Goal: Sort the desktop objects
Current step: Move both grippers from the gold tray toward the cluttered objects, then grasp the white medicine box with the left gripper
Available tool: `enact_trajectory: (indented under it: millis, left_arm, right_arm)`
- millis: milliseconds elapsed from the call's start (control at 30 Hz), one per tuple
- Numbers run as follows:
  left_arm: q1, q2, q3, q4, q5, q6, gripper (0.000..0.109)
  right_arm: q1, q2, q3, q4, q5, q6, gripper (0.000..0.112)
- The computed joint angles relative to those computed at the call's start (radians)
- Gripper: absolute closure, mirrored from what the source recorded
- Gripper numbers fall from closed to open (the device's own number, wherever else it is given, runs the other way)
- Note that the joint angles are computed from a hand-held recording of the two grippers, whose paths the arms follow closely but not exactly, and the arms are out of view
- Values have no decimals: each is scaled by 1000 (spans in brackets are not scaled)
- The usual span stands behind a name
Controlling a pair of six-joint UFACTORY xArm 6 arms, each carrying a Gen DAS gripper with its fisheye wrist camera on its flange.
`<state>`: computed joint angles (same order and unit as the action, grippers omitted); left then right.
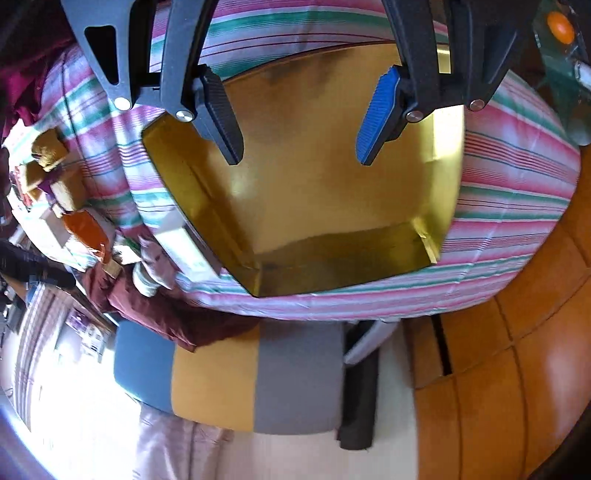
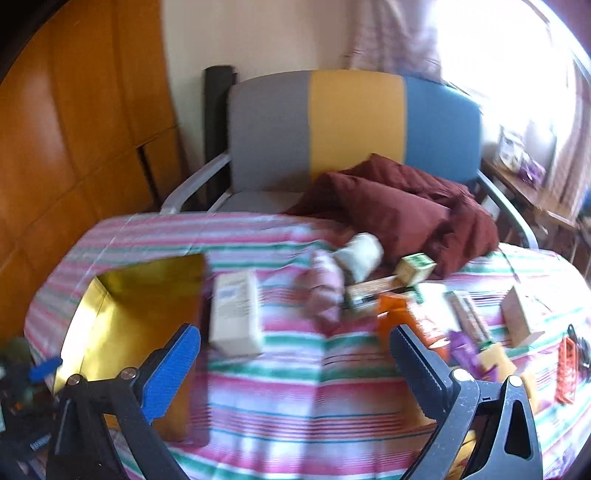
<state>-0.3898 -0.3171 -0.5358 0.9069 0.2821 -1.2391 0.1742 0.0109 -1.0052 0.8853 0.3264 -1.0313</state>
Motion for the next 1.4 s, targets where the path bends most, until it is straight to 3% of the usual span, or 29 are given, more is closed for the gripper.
enact_trajectory:
  millis: [133,233,367,533,667,733,1000,1167,1400]
  left_arm:
    - [-3,27,-17,-106,-82,107,44]
    - [-17,69,-41,-313,-156,290,44]
    - [-57,145,-107,-541,-186,498,44]
    - [-116,259,-227,-913,-182,832,44]
    - [-150,380,-372,-1211,-132,1090,44]
    - [-152,440,-446,-1294,-99,1154,44]
    - [-117,656,-720,-1460,77,1240,44]
    - [-89,737,-830,-1397,167,1139,44]
    - [-85,784,-911,-1313,217,1052,44]
  right_arm:
    - [-80,77,-120,3,64,40,10]
    - [-136,156,-227,11,140,79,19]
    - [-171,244,-327,5,184,129,24]
    - [-196,303,-381,13,243,94,28]
    - [-197,328,-399,-22,282,94,28]
    - [-197,337,-407,-31,302,104,28]
    - [-206,348,-430,-22,320,118,22]
    - [-208,343,-431,-7,321,105,19]
    - [-208,340,-427,-27,309,114,19]
